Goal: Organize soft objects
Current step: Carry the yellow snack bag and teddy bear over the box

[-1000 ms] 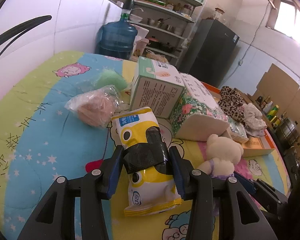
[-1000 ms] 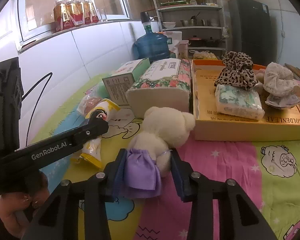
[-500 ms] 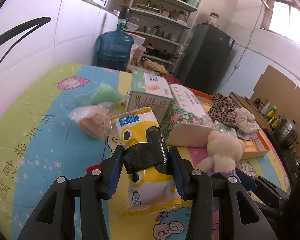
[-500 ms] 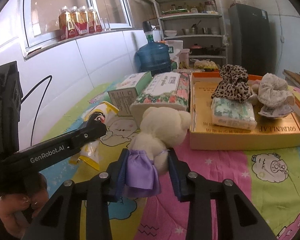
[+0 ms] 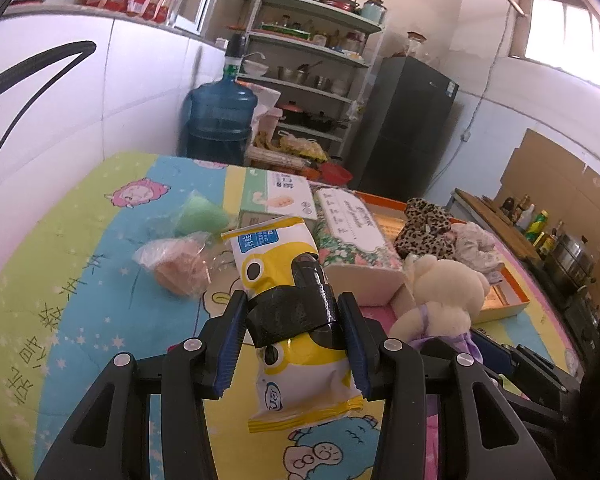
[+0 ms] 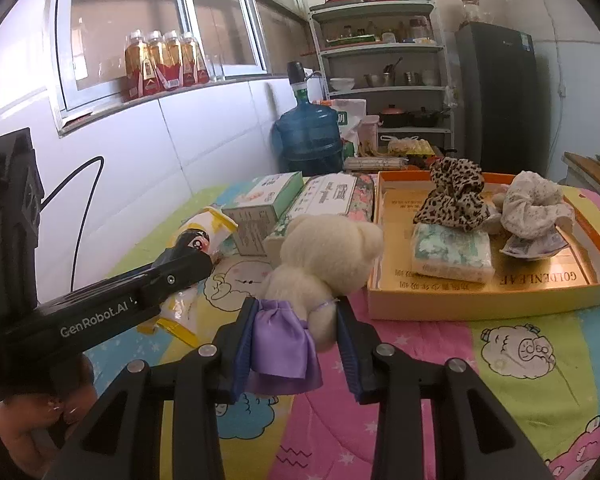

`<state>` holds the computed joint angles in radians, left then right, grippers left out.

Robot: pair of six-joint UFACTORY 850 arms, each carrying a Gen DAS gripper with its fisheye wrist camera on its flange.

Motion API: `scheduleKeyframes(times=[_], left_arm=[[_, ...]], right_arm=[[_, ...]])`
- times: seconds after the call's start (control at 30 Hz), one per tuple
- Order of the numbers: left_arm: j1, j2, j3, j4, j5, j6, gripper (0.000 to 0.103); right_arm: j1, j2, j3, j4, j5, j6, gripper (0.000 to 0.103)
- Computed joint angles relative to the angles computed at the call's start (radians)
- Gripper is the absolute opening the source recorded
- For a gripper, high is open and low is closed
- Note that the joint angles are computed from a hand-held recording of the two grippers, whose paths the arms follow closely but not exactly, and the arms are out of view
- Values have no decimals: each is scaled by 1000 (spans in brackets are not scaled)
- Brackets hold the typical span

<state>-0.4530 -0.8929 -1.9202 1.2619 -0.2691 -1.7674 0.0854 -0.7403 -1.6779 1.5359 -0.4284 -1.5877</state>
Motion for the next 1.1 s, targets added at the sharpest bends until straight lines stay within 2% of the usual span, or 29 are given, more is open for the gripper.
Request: scheduleKeyframes(times=[0.37, 0.63, 0.97, 1.1], left_arm=[[-25, -28, -73, -27, -8, 70, 47], [-45, -93, -196, -132, -10, 204, 47], [-66, -215, -418, -383, -42, 486, 47], [-72, -319, -606, -574, -100, 689, 47]], right_arm=[[-28, 19, 19, 102, -12, -78, 38], [-63, 22, 15, 161, -21, -110, 38], [-101, 8, -8, 177, -21, -92, 38], [-118, 2, -16, 189, -16, -97, 38]])
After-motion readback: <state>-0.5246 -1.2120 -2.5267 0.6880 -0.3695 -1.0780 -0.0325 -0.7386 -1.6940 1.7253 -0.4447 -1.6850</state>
